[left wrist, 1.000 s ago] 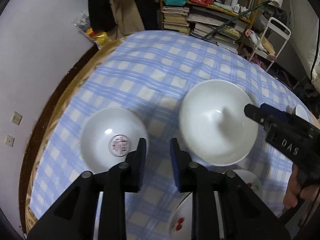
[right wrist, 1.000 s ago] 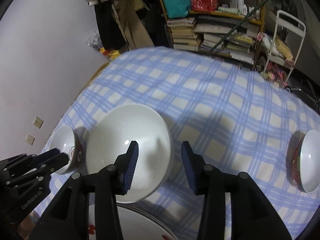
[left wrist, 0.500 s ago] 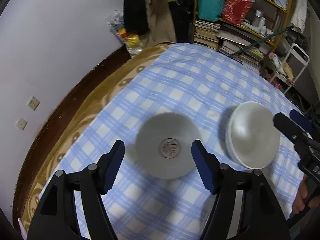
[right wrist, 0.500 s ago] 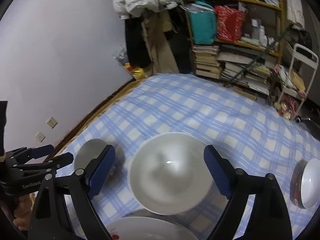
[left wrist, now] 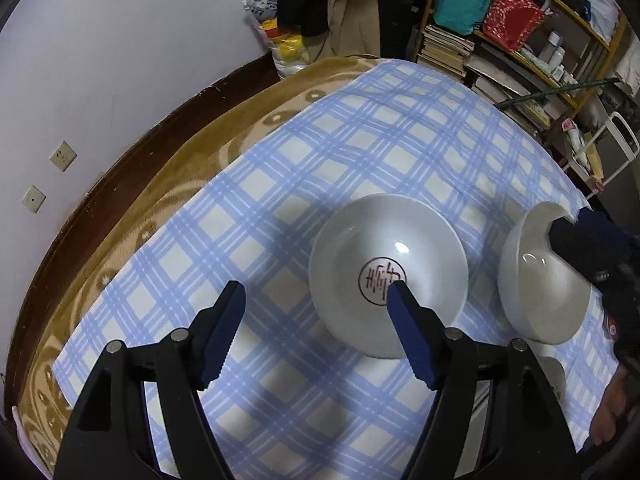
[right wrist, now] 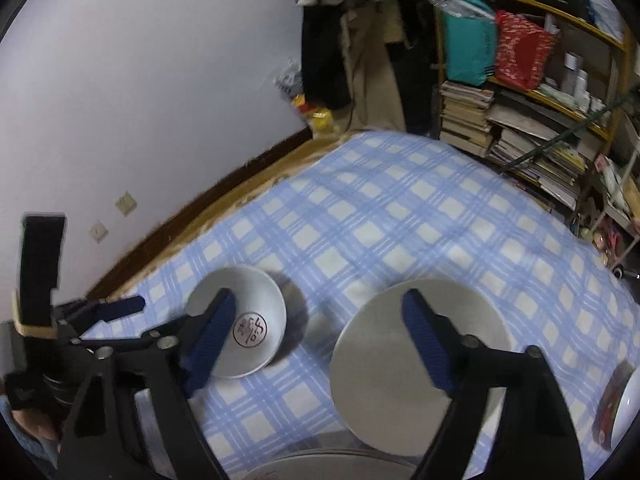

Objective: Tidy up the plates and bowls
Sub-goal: 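Move both tools to the rim of the red-character white bowl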

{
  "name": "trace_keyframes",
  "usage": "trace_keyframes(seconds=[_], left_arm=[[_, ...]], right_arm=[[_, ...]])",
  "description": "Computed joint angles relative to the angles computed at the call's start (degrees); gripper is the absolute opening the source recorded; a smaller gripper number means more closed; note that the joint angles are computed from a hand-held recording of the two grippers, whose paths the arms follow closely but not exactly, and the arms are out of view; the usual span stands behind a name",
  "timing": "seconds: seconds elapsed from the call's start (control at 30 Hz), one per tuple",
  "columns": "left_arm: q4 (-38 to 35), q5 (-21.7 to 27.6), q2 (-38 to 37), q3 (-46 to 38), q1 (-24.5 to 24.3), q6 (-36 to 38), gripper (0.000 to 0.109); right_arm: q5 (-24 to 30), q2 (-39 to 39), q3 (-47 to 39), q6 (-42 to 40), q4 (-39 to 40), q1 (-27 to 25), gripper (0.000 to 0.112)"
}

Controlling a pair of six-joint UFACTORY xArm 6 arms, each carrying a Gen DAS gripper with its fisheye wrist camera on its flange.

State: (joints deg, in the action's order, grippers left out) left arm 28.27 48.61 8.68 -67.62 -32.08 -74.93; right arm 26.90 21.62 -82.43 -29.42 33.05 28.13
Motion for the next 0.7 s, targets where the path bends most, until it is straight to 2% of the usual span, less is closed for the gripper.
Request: trace_keyframes(seconds=[0.07, 0.1, 0.17, 0.27, 0.43, 0.47, 0.5, 0.63, 0.7], left_arm=[[-0.04, -0.63, 0.37, 0.18, 0.38, 0.45, 0.072], [-0.42, -1.15, 0.55, 0.28, 0.58, 0.90, 0.072], [-1.56, -2.49, 0.91, 0.75, 1.08, 2.08, 0.072], [-3.91, -2.99, 2.11, 0.53, 1.87, 3.73, 0.072], [-7.96, -6.89, 2.25, 2.24, 3.37, 6.58, 0.072], [-7.73, -6.88, 2.27, 2.33, 3.38, 6.13, 0.071], [-7.55, -6.56, 2.43, 2.19, 3.32, 5.97, 0.068], [-9.74, -7.66, 2.81, 2.44, 3.67, 7.43, 0.038], [-10.57, -8.63, 2.76, 2.86, 4.10, 7.29, 0.035]], right_arm=[[1.45, 1.69, -1.77, 0.58, -1.22, 0.36, 0.070], [2.65, 3.05, -3.26, 0.85, -1.25, 0.58, 0.059], [4.51, 4.89, -5.40, 1.74, -1.50, 0.72, 0.047], [7.85, 8.14, -9.13, 4.01, -1.69, 0.78, 0.045], [8.26, 10.05, -10.39, 4.99, -0.96, 1.28, 0.042], [8.46, 10.40, -10.77, 5.38, -1.25, 1.34, 0.038], [8.69, 10.87, -11.18, 5.87, -1.54, 1.49, 0.036], [8.89, 12.17, -12.49, 6.73, -2.60, 2.05, 0.030], [10.20, 13.05, -13.61, 7.25, -2.70, 2.10, 0.028]])
